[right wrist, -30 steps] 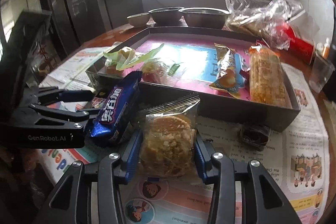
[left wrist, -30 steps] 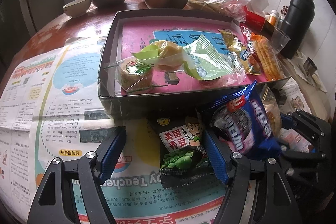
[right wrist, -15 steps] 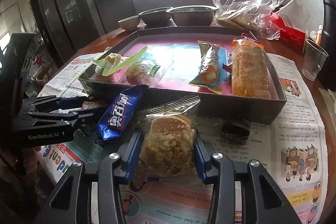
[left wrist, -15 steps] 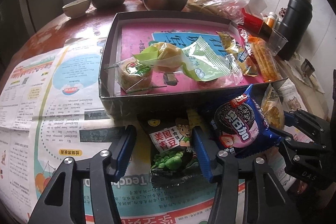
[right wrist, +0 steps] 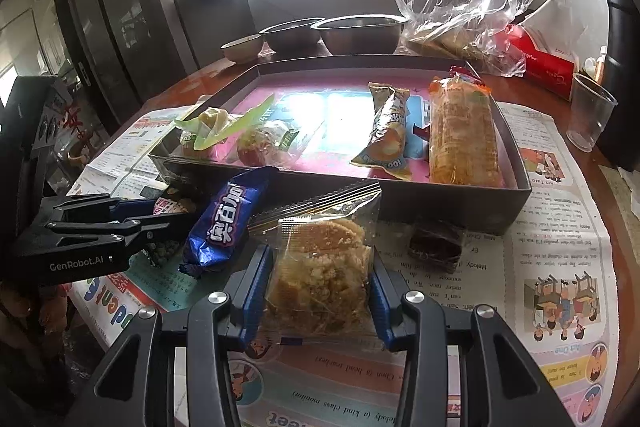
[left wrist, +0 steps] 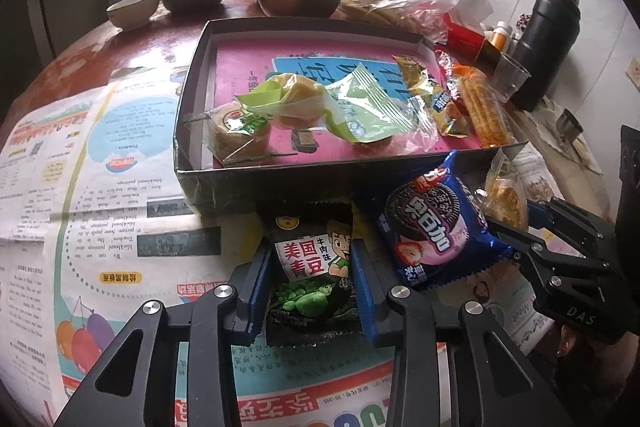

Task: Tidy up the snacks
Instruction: 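Lift the green-peas pack with the left tool while the right carries the peanut bag over the box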

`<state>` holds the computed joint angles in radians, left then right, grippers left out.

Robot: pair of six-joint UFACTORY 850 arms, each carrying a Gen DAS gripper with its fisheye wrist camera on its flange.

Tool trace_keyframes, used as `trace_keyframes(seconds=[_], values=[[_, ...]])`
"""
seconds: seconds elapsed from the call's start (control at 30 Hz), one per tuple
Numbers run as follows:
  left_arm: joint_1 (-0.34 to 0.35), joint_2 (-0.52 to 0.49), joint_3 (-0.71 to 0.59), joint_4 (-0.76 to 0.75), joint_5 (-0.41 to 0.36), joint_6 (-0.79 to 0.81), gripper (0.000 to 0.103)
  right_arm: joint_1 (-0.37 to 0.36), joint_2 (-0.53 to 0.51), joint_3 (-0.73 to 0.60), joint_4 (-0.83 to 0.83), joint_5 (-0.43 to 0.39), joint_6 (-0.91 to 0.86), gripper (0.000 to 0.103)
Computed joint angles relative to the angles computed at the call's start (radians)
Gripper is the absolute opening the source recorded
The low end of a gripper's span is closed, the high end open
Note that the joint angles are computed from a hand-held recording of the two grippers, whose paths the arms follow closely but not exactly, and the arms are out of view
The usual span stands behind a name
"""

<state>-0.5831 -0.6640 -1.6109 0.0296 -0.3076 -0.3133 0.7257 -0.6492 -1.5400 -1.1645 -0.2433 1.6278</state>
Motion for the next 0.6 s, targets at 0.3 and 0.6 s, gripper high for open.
trace_keyframes(seconds=[0.3, 0.6], values=[[0.0, 0.02, 0.021, -0.004, 0.01, 0.003, 0.038, -0.001, 0.016, 0.015, -0.059, -0.001, 0.064, 0.045], [0.002, 0.056, 0.052, 0.024, 0.039, -0.03, 0.038, 0.001, 0.03, 0.027, -0.127, -0.011, 0.133, 0.045]])
